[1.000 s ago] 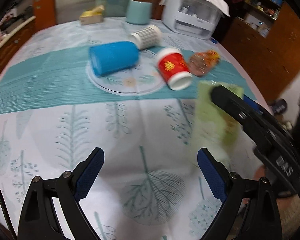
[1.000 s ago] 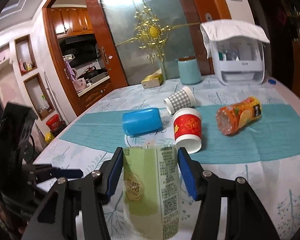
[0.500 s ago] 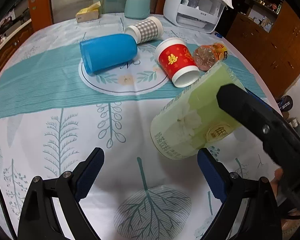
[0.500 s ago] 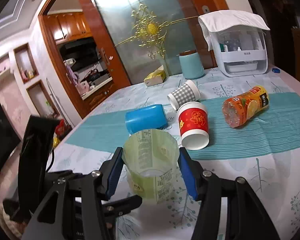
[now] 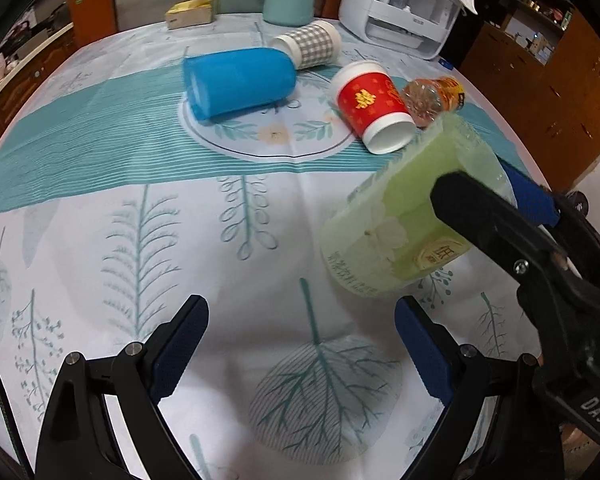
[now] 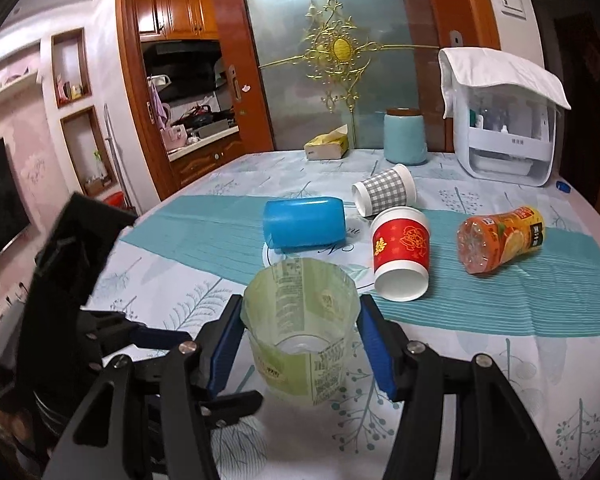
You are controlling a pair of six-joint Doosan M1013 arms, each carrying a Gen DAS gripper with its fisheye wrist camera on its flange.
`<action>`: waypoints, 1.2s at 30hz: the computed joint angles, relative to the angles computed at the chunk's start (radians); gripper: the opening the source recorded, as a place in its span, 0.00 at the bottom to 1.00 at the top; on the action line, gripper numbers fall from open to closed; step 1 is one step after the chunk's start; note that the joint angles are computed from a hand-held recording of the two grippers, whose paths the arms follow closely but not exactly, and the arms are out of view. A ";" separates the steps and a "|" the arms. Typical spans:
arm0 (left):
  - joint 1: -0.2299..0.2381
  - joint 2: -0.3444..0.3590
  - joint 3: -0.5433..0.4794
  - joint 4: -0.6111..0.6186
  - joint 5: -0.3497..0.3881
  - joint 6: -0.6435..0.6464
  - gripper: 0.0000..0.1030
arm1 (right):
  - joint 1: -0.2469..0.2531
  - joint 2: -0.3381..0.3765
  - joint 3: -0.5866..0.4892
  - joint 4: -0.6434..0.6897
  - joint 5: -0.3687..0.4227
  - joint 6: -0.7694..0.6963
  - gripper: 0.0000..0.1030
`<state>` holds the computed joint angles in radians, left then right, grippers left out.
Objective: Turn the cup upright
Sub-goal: 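Lower the upright green bottle onto the table with the right gripper, then open the right gripper and withdraw it from the standing bottle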
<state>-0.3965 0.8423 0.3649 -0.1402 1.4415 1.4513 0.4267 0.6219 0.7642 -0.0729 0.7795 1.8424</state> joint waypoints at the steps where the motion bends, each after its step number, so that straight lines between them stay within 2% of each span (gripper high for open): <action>1: 0.001 -0.008 0.012 0.003 -0.007 -0.005 0.91 | 0.003 0.004 -0.010 -0.009 0.018 0.010 0.61; 2: 0.001 -0.010 0.012 0.006 -0.007 -0.007 0.91 | 0.003 0.006 -0.016 -0.015 0.031 0.018 0.67; 5: -0.001 -0.032 0.045 0.018 -0.030 -0.011 0.91 | 0.004 0.003 -0.014 -0.021 0.033 0.037 0.74; 18: -0.024 -0.146 0.211 0.141 -0.138 -0.060 0.91 | 0.012 -0.052 0.052 -0.063 0.026 0.127 0.74; 24: -0.043 -0.209 0.305 0.211 -0.201 -0.124 0.91 | 0.026 -0.067 0.049 -0.113 0.126 0.226 0.74; 30: -0.064 -0.267 0.392 0.264 -0.253 -0.168 0.91 | 0.047 -0.095 0.073 -0.165 0.181 0.304 0.74; 36: -0.081 -0.290 0.420 0.295 -0.254 -0.183 0.91 | 0.058 -0.122 0.100 -0.203 0.218 0.371 0.74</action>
